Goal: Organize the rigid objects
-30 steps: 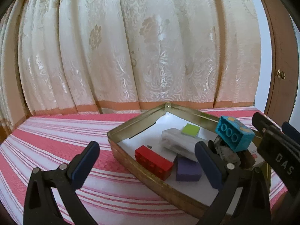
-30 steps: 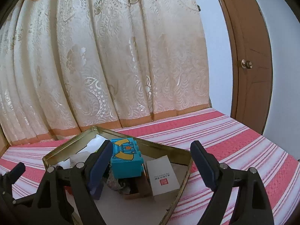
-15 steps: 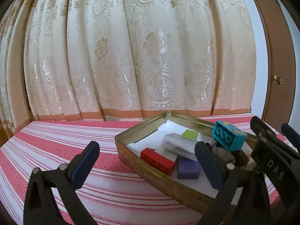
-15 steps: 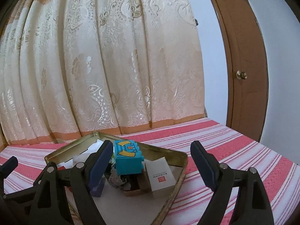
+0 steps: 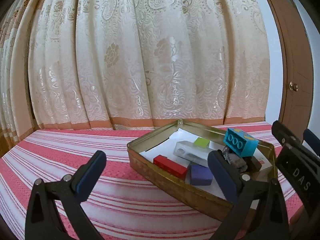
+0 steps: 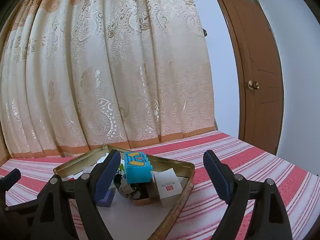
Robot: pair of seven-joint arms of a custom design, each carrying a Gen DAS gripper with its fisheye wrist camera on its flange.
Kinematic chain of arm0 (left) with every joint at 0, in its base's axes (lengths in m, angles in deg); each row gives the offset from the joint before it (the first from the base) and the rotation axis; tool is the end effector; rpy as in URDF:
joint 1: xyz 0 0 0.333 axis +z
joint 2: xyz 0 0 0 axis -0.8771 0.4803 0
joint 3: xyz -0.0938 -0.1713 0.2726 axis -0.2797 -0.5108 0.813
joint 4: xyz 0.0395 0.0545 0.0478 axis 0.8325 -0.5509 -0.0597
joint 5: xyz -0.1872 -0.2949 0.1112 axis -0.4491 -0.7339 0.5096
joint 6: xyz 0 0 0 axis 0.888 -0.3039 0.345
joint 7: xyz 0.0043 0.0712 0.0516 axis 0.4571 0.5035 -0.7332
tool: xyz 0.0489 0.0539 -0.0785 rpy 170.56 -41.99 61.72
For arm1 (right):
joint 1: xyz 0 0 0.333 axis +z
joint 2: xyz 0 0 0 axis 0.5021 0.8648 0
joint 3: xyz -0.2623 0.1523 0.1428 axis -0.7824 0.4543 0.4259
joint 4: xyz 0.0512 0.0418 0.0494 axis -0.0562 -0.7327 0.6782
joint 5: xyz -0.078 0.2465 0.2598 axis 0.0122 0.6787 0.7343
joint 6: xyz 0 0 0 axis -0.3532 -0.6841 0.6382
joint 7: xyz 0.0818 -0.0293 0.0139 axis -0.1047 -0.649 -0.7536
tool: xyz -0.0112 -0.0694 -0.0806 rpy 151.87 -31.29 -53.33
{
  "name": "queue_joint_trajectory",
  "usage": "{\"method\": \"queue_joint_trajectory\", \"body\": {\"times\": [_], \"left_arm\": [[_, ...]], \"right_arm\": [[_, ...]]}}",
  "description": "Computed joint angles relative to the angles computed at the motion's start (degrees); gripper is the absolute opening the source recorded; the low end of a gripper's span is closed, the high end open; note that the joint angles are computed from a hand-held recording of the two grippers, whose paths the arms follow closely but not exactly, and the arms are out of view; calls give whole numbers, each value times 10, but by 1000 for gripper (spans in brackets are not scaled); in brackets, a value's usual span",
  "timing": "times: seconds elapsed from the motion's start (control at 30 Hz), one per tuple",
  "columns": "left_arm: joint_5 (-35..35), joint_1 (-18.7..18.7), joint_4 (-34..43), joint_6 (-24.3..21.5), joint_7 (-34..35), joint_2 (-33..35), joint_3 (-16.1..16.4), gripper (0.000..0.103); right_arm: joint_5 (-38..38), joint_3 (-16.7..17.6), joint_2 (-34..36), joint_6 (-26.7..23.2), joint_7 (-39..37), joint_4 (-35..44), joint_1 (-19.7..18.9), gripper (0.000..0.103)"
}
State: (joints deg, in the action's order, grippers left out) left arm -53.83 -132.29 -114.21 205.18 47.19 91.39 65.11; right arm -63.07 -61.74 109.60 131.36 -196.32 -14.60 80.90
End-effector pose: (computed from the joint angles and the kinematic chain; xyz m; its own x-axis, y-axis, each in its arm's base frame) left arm 0.6367 -0.3626 0.4210 -0.0490 -0.9984 -0.0288 -0.3271 0.0433 -0.9440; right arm 0.5988 0.4976 0.4173 -0.3269 -0.9416 -0.0811 -0.1636 0.1409 -0.9764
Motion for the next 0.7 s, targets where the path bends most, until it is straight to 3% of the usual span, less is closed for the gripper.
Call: {"method": "queue_joint_trajectory", "body": {"times": [0.37,0.7], "left_arm": [[-18,-6,-11,15,13,-3,0,103],[-69,-4,-2,39,85,1,-13,103]], "right_arm": [[-30,-2,-12,-35,29,-23,18,87],[-69,2,-9,-75,35,-22,27,87]]}}
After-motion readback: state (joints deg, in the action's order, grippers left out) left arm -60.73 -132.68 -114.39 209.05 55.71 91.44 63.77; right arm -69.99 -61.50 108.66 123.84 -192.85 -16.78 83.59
